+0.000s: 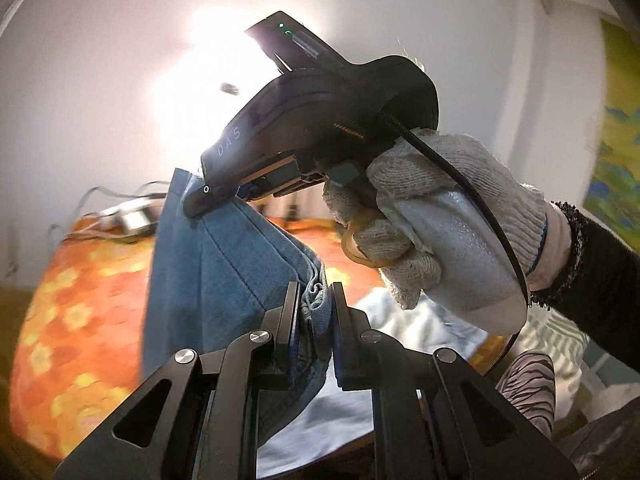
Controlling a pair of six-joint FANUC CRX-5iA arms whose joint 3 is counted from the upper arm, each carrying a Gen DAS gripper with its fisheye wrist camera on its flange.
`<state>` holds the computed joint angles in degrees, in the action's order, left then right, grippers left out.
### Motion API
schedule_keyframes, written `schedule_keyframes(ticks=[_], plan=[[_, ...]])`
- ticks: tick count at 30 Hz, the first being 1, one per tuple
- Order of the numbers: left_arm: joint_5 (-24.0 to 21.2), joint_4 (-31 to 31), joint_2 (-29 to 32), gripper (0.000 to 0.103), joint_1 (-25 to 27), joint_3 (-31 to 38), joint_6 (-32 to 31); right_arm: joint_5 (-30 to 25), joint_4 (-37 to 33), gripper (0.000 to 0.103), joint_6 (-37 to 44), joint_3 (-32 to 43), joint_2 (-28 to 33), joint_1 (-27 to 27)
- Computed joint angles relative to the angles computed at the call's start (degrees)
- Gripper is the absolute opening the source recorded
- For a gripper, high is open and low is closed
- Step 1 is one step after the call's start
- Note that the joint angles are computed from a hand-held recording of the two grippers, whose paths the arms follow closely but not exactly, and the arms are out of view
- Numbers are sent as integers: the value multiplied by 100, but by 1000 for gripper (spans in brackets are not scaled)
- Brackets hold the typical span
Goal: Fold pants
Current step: 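Lift the folded jeans with both grippers and carry them onto the bed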
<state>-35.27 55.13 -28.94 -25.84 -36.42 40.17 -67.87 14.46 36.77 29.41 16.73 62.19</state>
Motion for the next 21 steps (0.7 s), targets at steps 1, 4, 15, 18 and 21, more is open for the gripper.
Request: schedule_keyframes(ticks=[1,4,15,18,21], plan=[[115,-8,109,12,-241,61,9,128,131,7,-202,-535,-402,-3],[596,124,643,12,-1143,304,30,327,401,7,-670,-1667,-1307,-40],[1288,1254,2574,12,-3171,1219,-707,-58,835,7,-1991,-4854,-4376,-225],[1296,1608,3088,12,-3555,1503,-978,-328,798,7,-2215,-5467,-5144,-284],[1134,1729,3504,11,-3752,1754,-1013,-620,768,7,-2506,-6040,-5860,-306]])
